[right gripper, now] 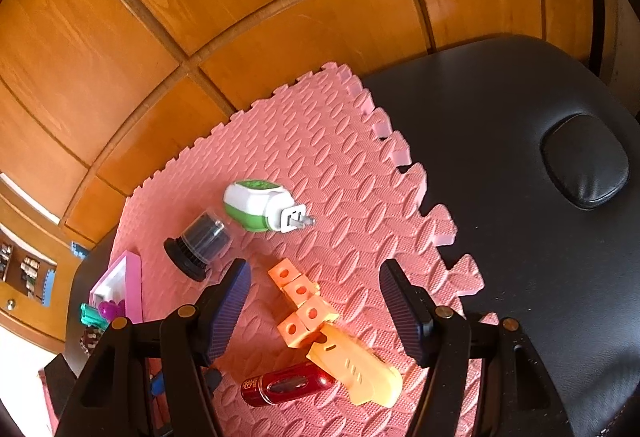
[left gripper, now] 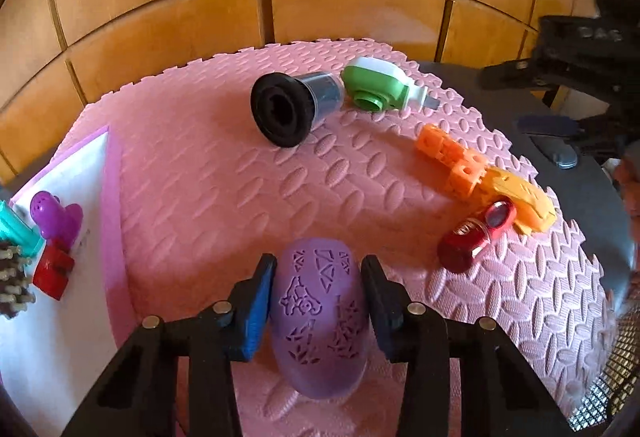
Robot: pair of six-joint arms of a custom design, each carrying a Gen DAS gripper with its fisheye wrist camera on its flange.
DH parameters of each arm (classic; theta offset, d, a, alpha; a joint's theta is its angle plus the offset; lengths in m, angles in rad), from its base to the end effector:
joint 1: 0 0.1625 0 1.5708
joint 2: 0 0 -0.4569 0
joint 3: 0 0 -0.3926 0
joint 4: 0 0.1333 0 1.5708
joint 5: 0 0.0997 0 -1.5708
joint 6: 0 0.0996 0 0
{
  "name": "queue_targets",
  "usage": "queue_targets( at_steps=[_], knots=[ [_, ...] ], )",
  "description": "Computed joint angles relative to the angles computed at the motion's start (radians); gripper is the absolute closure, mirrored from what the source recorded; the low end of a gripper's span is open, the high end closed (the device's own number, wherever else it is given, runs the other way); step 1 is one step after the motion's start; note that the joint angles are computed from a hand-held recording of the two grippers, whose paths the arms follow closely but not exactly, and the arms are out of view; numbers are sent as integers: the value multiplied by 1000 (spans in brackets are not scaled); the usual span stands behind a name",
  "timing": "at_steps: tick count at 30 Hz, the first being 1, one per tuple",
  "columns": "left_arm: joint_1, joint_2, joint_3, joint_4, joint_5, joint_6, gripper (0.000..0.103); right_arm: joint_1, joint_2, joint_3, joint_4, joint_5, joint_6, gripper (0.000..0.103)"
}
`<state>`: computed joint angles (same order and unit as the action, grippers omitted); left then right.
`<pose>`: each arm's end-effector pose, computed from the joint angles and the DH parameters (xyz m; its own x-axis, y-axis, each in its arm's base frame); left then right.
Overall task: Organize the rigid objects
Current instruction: 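Carry the purple oval toward the tray with the left gripper while the right gripper grasps the orange cube block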
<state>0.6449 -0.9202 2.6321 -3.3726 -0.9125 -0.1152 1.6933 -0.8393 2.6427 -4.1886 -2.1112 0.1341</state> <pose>-0.1453 -0.3523 0.0678 -0.6074 0.5264 -0.5949 0.7310 0.6636 -0.1592 0.1236 -0.3326 0.1344 -0.9000 0.3553 0.2527 0.0368 0.6394 -0.7680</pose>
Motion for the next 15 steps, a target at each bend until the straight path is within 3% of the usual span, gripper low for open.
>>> queue_targets(
  at_steps=[3,5,6,7,8,10,15],
  knots=[
    [-3,-2,12,-19,-11,9,59,12,4,-40,108,-29,-35,36],
    [10,-14,10,-16,-31,10,59,18,11,-80,247,-62,-56,37],
    [18,-17,7,-16,-42,11,59,19,12,-92,300,-71,-63,55],
    [25,-21,5,-15,-51,13,59,32,33,-111,338,-115,-72,56],
    [30,-29,5,-13,-60,14,59,63,63,-132,335,-177,-103,57],
    [43,-38,2,-14,-82,14,59,81,85,-144,333,-218,-120,58],
    [44,-43,5,-18,-89,11,59,80,86,-135,321,-210,-122,57]
  ],
)
